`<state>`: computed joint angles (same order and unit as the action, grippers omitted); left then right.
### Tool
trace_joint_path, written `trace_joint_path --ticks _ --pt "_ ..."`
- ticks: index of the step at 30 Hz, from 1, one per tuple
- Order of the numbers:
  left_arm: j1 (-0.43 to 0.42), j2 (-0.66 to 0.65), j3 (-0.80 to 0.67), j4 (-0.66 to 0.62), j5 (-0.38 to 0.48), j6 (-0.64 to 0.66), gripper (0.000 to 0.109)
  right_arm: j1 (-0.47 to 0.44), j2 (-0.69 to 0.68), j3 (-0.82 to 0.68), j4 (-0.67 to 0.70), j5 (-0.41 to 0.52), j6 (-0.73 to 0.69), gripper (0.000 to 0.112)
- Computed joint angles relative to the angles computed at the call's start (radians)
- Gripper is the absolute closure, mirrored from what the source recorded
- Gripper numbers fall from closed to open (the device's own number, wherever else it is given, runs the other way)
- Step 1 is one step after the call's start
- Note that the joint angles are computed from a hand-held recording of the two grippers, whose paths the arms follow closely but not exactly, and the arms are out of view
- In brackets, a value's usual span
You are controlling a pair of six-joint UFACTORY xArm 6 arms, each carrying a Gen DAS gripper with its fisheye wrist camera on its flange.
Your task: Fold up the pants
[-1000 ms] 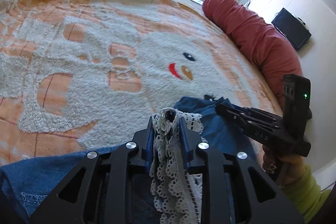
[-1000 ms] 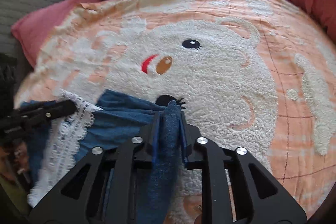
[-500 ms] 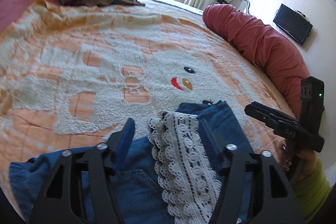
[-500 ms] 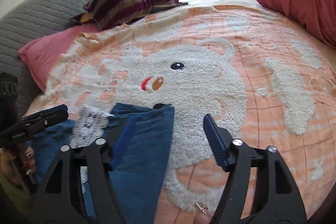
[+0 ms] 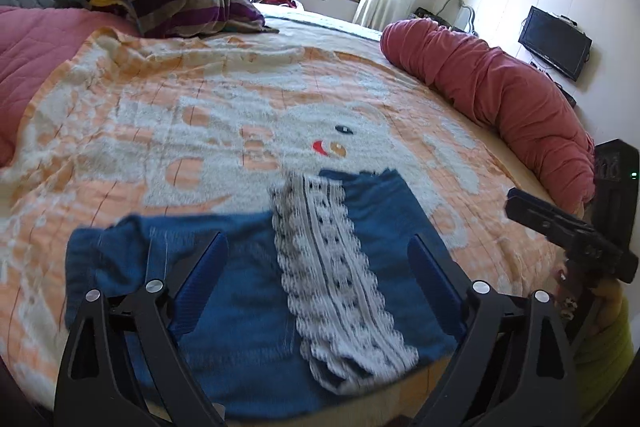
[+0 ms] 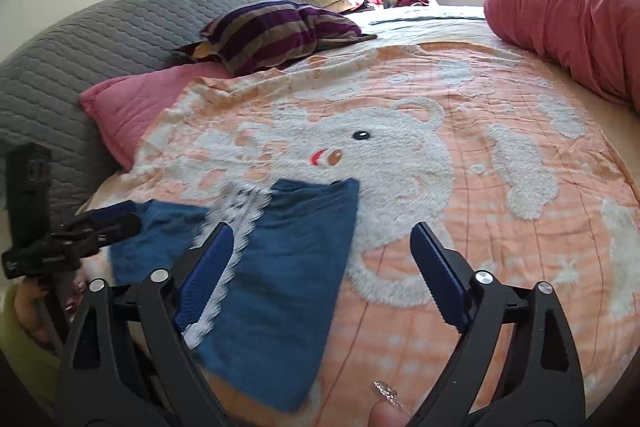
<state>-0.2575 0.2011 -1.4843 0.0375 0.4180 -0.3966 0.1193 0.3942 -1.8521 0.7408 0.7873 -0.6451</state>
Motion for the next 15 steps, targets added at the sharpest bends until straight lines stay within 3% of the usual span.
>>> trace_joint_path --ticks 9,12,15 --pt "-0.021 -0.096 0.163 -0.057 0.023 -0.045 0.02 0.02 -0.128 0.203 -0.036 0.029 -0.036 0.025" --pt "-0.037 -0.105 0.195 -0.112 0.019 -0.03 0.032 0.04 -0.149 0.253 -0.067 0.007 -0.053 0.025" --pt "-0.052 -0.087 0.191 -0.086 0.034 -0.063 0.045 0.062 -0.167 0.298 -0.092 -0.032 -0.075 0.025"
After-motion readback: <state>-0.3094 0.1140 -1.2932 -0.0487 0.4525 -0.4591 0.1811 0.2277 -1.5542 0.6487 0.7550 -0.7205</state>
